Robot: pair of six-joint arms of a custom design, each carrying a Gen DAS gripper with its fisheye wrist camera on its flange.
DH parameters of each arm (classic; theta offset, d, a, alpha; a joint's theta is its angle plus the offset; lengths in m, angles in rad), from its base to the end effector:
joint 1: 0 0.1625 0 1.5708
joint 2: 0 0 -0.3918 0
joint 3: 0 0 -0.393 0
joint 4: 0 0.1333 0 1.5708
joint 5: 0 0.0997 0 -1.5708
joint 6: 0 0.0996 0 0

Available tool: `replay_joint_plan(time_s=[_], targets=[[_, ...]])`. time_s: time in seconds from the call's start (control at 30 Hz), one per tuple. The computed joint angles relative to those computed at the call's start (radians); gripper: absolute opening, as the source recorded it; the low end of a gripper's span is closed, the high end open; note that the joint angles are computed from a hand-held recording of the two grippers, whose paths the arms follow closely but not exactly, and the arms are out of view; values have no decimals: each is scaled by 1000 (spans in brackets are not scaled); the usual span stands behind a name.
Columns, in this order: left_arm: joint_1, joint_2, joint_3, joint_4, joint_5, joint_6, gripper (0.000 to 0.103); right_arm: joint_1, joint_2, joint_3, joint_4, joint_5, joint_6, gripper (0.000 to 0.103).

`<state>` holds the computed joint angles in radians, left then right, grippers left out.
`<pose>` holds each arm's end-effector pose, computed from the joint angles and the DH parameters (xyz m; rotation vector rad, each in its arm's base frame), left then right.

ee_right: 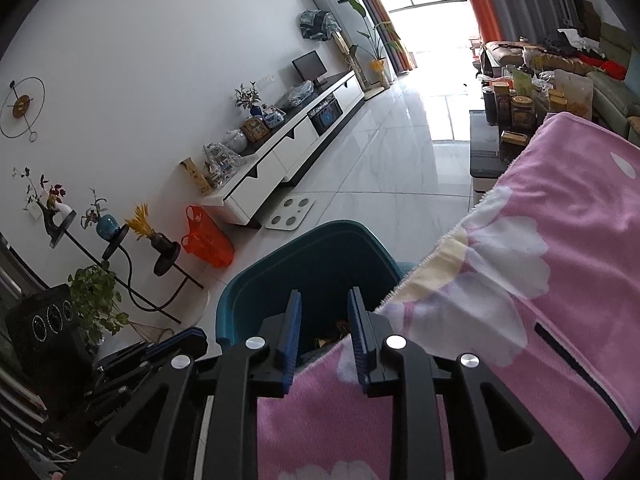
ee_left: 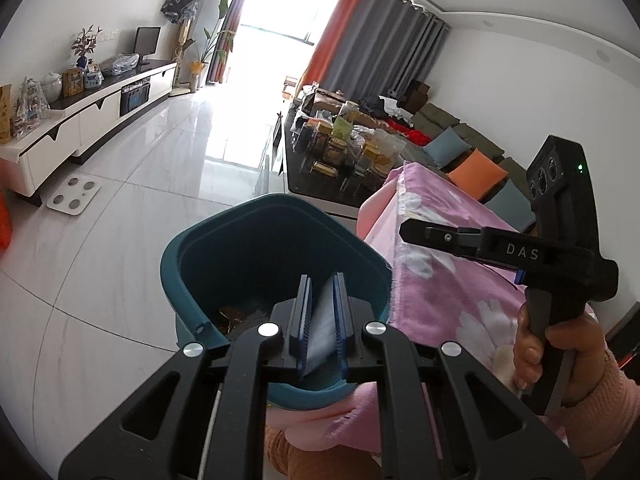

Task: Collect trash
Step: 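Move both open tools back over the trash on the table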

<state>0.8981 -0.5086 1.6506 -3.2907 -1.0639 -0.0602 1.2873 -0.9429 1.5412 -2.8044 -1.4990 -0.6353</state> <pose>-0.2546 -0.6112 -0.0226 0.6164 2.6399 -1.0010 -0.0593 -0.7057 0.2374 0.5213 -2.7448 0.8678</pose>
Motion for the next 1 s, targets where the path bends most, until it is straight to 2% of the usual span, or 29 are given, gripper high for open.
replay_joint_plan(time_s=[0.1,0.27,0.43,0.63,0.87,1.0], targets=[[-6,-8,19,-19,-14,15,11,-8,-23,25,-5,20,-5,23],[-23,1,19,-47,-69,58,28,-42,-111,119,-33,72,-55,27],[-48,28,-1,-60,-129,95,48,-96,-221,243,-110,110,-101,30],[-77,99,-71,-24,-213,136,61,-179,-351,376,-229,142,-127,34],[-112,199,-181,83,-339,180,62,-319,-502,504,-362,206,-99,34],[-140,267,-271,165,-400,213,62,-389,-559,558,-454,215,-60,34]])
